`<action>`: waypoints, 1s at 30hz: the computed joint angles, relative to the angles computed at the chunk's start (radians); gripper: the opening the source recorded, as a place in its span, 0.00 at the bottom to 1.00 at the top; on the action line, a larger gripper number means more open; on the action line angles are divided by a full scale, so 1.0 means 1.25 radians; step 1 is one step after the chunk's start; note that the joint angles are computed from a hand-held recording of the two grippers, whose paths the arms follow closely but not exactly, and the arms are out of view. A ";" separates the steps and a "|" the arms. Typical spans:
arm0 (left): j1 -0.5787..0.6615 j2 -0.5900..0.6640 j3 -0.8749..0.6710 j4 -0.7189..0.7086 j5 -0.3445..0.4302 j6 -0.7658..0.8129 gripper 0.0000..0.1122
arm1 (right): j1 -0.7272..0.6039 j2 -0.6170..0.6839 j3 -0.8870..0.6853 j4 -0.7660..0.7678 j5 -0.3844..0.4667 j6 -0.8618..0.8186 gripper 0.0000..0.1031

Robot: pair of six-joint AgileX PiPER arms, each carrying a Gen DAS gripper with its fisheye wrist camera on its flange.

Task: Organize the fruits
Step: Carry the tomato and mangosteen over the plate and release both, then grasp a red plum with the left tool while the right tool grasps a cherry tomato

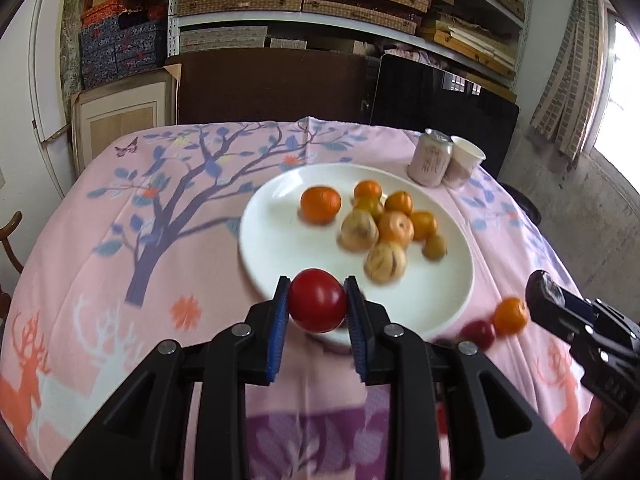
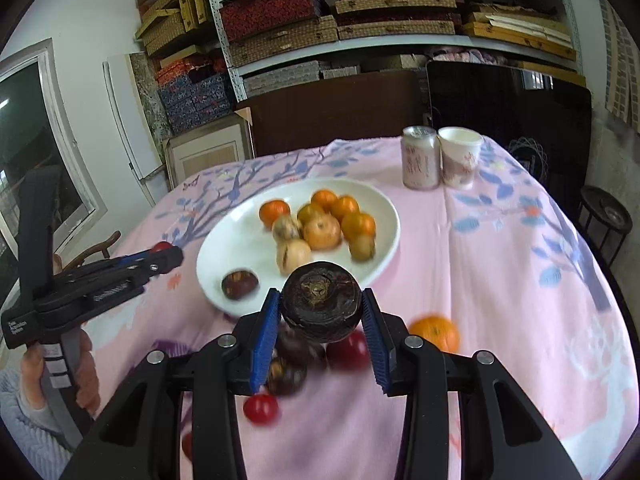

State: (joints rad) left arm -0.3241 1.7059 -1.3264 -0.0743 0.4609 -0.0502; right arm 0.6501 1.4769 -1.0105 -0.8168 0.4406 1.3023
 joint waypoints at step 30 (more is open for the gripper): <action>-0.080 -0.173 0.317 0.177 -0.147 -0.148 0.78 | -0.088 -0.067 0.200 -0.442 -0.076 0.588 0.79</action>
